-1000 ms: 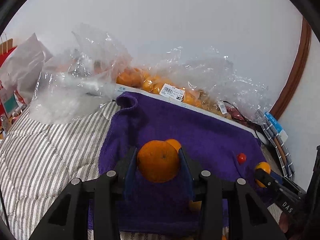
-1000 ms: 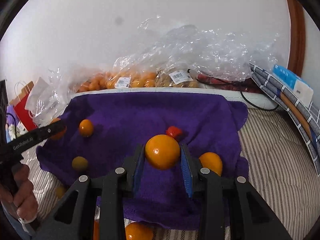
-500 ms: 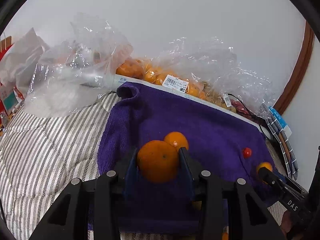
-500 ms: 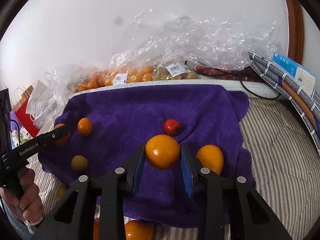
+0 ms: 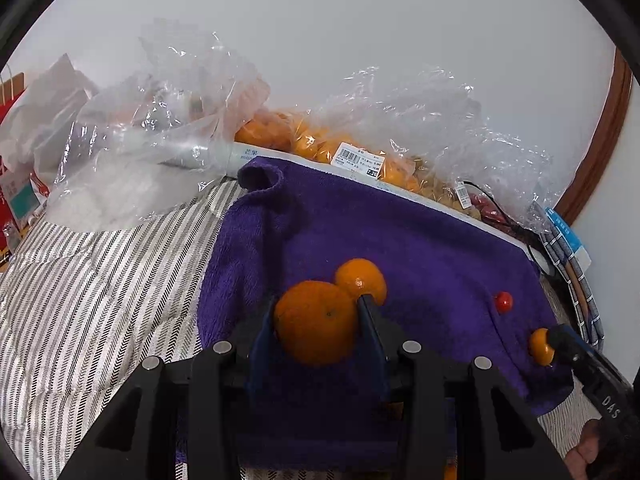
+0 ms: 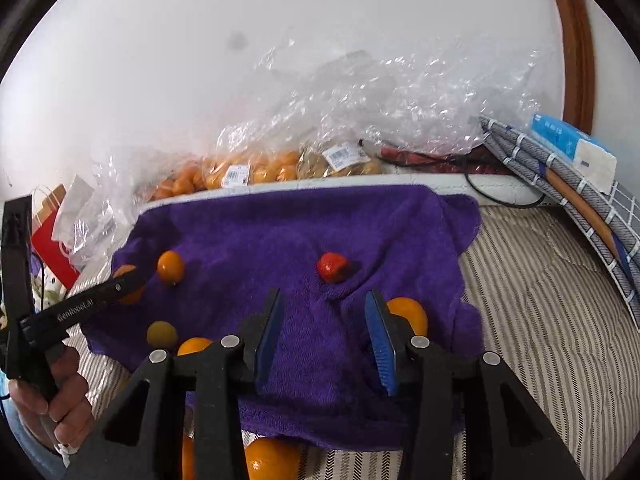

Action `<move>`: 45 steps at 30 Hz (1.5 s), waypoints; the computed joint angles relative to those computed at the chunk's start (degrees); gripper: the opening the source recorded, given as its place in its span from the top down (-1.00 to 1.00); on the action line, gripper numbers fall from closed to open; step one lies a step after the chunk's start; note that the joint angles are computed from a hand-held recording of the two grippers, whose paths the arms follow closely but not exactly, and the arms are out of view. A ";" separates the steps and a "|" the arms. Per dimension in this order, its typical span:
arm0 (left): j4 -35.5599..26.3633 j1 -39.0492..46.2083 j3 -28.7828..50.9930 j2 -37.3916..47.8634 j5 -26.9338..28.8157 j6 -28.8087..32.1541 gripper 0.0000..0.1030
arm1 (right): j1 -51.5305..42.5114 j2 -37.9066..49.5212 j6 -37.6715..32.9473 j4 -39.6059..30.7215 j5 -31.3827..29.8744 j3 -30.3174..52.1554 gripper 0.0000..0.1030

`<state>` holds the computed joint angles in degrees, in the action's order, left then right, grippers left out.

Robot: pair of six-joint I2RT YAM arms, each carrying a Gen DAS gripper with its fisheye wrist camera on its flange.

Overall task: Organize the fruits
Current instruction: 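Lower the orange onto the towel with the right tool while the left tool lowers its orange, then withdraw the left tool and grasp an orange on the bedspread with the right tool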

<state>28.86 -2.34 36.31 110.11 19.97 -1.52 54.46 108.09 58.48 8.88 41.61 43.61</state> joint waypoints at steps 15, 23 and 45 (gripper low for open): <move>-1.06 1.06 0.18 -0.91 2.98 0.00 0.07 | 9.00 -4.77 9.77 -15.36 3.04 1.83 0.18; 1.87 2.80 -3.14 -3.99 6.05 -0.19 0.07 | 11.95 2.05 13.81 -11.10 -1.26 3.09 0.18; 3.37 3.43 -8.15 -9.74 9.49 6.48 0.08 | 13.68 4.46 13.85 -10.69 1.61 3.40 0.38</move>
<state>32.23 1.09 28.16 100.37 29.46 4.97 68.14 112.55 72.32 -1.81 43.22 47.01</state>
